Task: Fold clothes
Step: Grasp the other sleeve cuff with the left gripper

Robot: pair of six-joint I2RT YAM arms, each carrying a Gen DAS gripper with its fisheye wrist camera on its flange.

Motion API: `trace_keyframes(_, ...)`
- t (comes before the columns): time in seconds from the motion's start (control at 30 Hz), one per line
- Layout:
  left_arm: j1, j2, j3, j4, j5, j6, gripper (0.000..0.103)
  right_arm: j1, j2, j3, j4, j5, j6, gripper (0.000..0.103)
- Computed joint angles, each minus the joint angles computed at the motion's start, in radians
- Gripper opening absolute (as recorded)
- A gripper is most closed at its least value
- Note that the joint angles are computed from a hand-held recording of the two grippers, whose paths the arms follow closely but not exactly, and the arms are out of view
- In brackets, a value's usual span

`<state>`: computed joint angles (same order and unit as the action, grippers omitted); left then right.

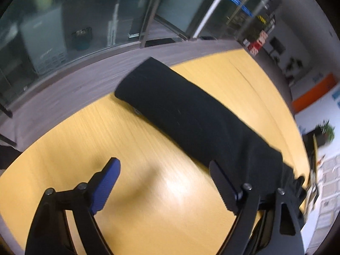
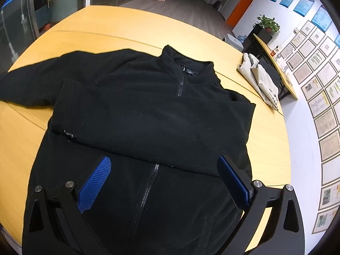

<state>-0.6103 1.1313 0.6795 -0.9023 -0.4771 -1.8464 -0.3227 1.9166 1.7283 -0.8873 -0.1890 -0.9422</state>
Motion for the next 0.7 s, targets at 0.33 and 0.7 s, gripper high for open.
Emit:
trace_keyframes(0.33,0.306,0.034,-0.128,0.314,0.119,0.326,0.063,0.009,-0.037,-0.084,0.001,-0.086,-0.022,0.101)
trace_keyframes(0.7,0.442,-0.026,-0.289,0.524,0.182,0.375,0.010,0.005,-0.054,-0.137,-0.003,-0.086,-0.077,0.101)
